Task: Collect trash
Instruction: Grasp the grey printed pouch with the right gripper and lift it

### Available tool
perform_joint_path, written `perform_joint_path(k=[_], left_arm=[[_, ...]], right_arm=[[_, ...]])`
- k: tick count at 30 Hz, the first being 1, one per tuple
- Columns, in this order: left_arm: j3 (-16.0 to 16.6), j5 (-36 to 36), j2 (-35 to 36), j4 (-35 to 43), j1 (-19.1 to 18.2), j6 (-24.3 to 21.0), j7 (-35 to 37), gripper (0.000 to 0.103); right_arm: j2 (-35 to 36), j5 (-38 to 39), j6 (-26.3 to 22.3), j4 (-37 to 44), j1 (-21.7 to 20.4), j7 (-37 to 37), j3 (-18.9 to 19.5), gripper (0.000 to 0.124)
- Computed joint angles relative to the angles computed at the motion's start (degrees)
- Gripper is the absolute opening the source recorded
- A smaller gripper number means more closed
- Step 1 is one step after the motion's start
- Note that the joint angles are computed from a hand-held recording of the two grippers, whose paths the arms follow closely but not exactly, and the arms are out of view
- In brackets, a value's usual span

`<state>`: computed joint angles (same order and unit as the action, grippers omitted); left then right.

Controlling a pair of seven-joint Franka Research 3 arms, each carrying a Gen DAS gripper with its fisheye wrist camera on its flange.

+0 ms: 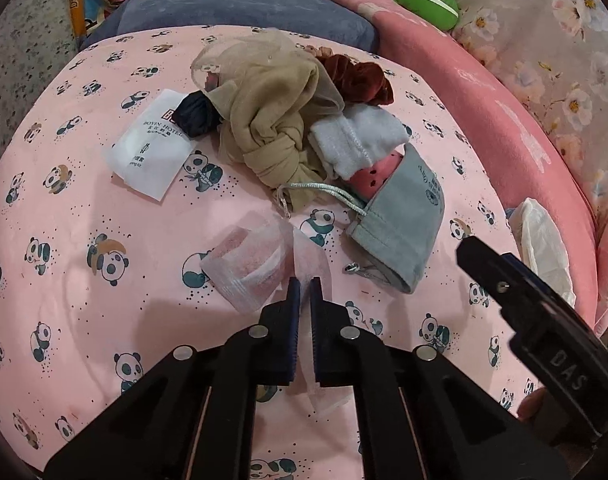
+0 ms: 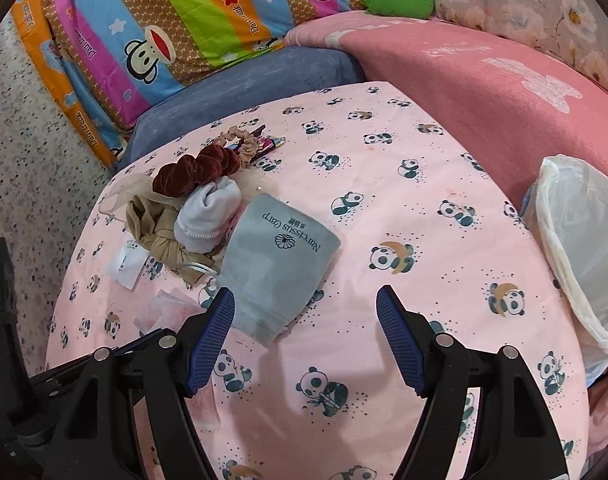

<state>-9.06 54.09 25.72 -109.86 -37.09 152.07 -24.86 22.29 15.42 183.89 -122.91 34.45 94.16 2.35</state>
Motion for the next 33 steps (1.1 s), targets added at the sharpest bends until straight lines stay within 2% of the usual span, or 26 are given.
perform_joint_path(k=[3,5,9,11,15,17,19,25,31,33], left_arm=[[0.3,0.7,-0.9,-0.4,0.0,-0.2,-0.6,0.004],[0.3,1.2,-1.4,-0.6,0.1,-0.7,-1.0,0.005],[0.1,1.8,-2.1,-1.0,0.6,-1.0,-1.6,0.005],[-0.1,1.8,-2.3,-1.3,1.0,-1.2,-1.7,0.005],[-0.4,2.3,-2.8,-1.8,1.3,-1.3,-2.2,0.004],[-0.6,2.3,-2.8,-1.8,1.4,-1.5,-2.2,0.004],[-0.7,2.4,-2.8,-1.7,1.4,-1.8,-2.2,0.004],[-1.3,2.6,-2.8,-0.3,0.8,-3.6,-1.3,0.004],[-1.7,2.8,-2.3,2.6,-0.1,-5.9,0.6,0.004],[-1.9,2.9,-1.8,4.2,-0.6,-6.9,1.7,0.004]], right_arm=[[2.1,0.1,-1.6,2.9,-0.4,0.2,0.8,0.071],[3.4,-0.4,-2.8,4.7,1.1,1.1,-0.7,0.071],[6.0,-1.5,-4.5,7.8,1.9,2.2,-1.2,0.071],[6.9,-0.9,-5.5,8.9,-0.7,1.5,1.7,0.065],[7.8,0.0,-7.2,9.4,-3.7,0.4,4.7,0.027],[7.8,0.8,-6.9,9.0,-5.5,-1.0,6.8,0.018],[7.1,1.0,-6.0,8.0,-5.4,-1.6,6.8,0.010],[3.8,2.3,-2.2,4.3,-6.5,-3.0,7.9,0.008],[-0.4,4.8,2.3,-0.4,-14.4,-5.7,15.5,0.008],[-2.2,5.1,3.5,-2.0,-15.2,-5.9,16.0,0.008]])
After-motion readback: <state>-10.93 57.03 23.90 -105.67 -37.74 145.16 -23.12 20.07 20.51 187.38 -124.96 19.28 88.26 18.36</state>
